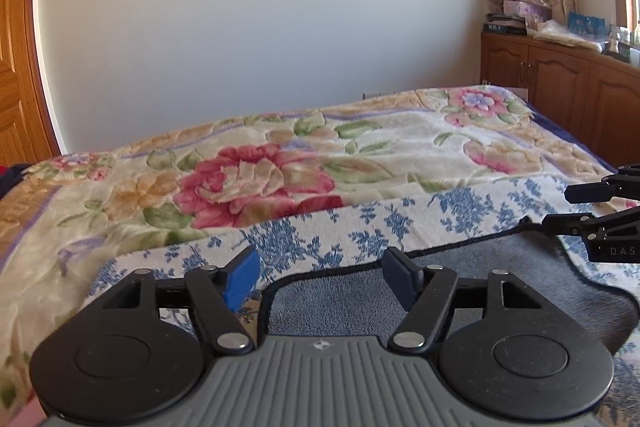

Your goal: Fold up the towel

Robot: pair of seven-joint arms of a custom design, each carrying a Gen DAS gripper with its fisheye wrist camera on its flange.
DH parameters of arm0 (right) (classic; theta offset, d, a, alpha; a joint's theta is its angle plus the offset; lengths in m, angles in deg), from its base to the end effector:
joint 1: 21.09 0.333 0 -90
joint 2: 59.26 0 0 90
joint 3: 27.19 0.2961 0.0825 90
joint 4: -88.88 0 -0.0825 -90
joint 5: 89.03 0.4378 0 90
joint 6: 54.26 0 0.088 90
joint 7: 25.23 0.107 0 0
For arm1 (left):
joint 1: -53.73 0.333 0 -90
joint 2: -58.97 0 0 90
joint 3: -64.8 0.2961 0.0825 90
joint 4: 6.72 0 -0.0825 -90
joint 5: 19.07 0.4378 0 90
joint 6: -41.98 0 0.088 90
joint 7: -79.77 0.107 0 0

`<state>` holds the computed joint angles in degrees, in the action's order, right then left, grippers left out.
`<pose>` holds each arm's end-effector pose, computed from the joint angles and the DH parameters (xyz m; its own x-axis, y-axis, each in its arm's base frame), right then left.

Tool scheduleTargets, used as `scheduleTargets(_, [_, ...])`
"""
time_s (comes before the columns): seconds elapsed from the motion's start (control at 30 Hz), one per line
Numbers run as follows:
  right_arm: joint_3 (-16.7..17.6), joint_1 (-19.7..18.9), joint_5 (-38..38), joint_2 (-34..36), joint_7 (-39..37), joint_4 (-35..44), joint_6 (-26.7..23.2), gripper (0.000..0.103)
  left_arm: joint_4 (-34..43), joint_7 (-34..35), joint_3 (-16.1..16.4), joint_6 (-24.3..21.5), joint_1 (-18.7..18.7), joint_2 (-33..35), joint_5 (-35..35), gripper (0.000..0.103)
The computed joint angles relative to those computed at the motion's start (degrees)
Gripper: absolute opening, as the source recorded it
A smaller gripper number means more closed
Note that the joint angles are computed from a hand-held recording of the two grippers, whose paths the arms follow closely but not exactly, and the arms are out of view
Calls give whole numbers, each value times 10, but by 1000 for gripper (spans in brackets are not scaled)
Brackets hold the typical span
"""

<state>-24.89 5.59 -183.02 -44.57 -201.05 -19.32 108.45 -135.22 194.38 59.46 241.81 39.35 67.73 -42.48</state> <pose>0.5642 0.3707 0.3580 0.2414 -0.9594 0.1458 -0.4634 -0.2459 -0.8513 0.5930 -0.1610 0.3694 -0.2419 -0.9662 -0.0885 -0.4495 0.1924 -0.8723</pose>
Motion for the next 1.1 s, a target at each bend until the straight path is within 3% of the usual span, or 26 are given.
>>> scheduleTargets(0.13, [7, 3, 16, -29, -2, -23, -8, 53, -23, 30, 0, 2, -9, -36, -36, 81])
scheduleTargets(0.27, [16, 3, 27, -57, -1, -46, -7, 54, -48, 59, -20, -4, 1, -77, -78, 85])
scheduleTargets(0.57, [43, -1, 52, -118, 2, -100, -22, 54, -98, 147, -115, -30, 72, -164, -195, 86])
scheduleTargets(0.77, [61, -3, 67, -151, 3, -129, -37, 54, -143, 121, -159, -51, 113, -227, -179, 89])
scheduleTargets(1.1, [93, -8, 105, -218, -25, -171, -50, 54, -217, 45, -183, -86, 134, -341, -138, 91])
